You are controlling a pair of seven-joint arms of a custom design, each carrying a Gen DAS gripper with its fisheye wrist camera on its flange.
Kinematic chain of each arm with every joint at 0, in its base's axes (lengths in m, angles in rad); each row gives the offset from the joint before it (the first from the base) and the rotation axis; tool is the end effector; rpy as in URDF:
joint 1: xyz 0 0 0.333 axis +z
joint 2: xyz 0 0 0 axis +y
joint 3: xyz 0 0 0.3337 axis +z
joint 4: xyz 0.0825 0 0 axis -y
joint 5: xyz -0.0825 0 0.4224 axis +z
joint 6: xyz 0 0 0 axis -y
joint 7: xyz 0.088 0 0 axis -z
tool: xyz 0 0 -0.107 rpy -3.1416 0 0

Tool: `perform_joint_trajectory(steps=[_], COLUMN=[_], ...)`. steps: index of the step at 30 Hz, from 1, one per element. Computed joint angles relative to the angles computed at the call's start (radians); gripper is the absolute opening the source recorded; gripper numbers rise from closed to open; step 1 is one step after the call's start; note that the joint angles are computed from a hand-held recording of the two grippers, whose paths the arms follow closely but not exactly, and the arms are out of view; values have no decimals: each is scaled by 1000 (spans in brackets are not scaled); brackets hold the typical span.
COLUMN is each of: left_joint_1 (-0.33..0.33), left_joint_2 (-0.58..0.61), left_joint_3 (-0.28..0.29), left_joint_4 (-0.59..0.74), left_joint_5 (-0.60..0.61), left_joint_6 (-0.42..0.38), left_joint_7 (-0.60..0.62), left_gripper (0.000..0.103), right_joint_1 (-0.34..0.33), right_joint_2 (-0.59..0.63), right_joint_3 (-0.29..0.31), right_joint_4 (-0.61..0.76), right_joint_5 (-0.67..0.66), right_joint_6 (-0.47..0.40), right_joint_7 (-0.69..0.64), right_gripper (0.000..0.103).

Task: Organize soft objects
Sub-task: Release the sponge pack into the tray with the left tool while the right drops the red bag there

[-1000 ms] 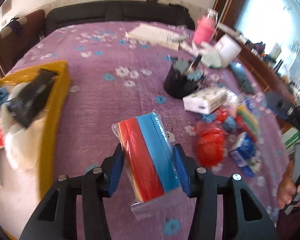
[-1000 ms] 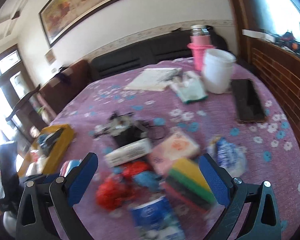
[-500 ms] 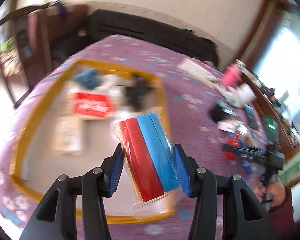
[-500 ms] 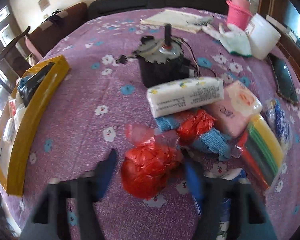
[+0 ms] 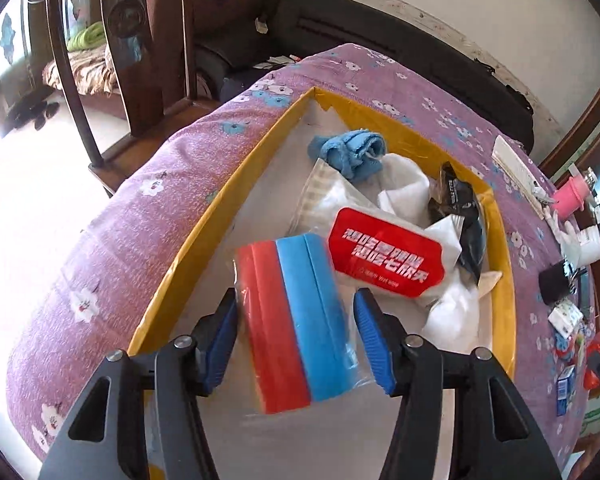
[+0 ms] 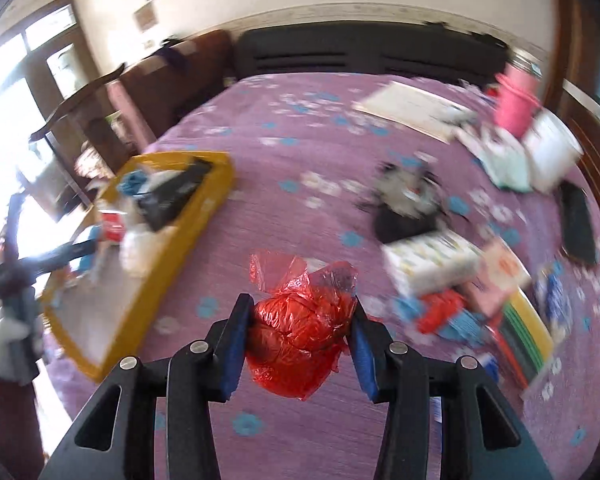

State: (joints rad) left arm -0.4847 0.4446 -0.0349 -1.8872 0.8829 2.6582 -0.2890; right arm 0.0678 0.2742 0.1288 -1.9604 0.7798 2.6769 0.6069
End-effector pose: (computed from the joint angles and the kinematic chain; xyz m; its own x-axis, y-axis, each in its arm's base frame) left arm 0.5902 -0.3608 0.2871 0.5033 -0.8273 0.2497 -0.6649 -0.5553 -0.4995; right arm 0.6651 0.1058 0.3713 0.5330 -0.8304 -0.1626 -0.7259 -0.3499 -0.5922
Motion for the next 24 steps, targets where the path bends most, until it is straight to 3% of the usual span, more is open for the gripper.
perform_joint_trajectory(steps=[2, 6, 11, 14, 16, 17, 19, 22, 24], left_joint_1=[-25, -52, -54, -29, -7, 3, 20, 40, 57], left_joint_2=[-13, -70, -162, -194, -206, -215, -242, -297, -323], left_joint_3=[29, 49, 44, 23, 6, -2, -22, -60, -88], left_joint_4=[-13, -70, -167, -210, -230, -244, -280, -347, -379], left_joint_5=[74, 253, 493, 578, 624, 662, 722, 767, 780], left_joint_6=[36, 59, 46, 36, 39, 41, 29, -34, -65], left_joint_7=[-67, -239, -505, -614, -674, -726, -805, -881, -910], left_gripper=[72, 74, 81, 81, 81, 81, 81, 81, 81], right_joint_1=[11, 63, 147, 182, 230, 248, 195, 137, 219], right_joint_2=[12, 36, 94, 141, 164, 162, 147, 124, 126], right_joint_3=[20, 46, 72, 92, 79, 75, 144, 215, 143], right_joint_4=[23, 48, 93, 125, 126, 104, 75, 55, 55], right_joint_5=[6, -15, -107, -154, -234, -267, -234, -177, -286], right_joint_6=[-43, -97, -86, -48, 44, 127, 189, 198, 227], right_joint_7=[-6, -6, 16, 26, 57, 71, 29, -33, 38], right_gripper=[50, 51, 51, 54, 70, 73, 77, 78, 75])
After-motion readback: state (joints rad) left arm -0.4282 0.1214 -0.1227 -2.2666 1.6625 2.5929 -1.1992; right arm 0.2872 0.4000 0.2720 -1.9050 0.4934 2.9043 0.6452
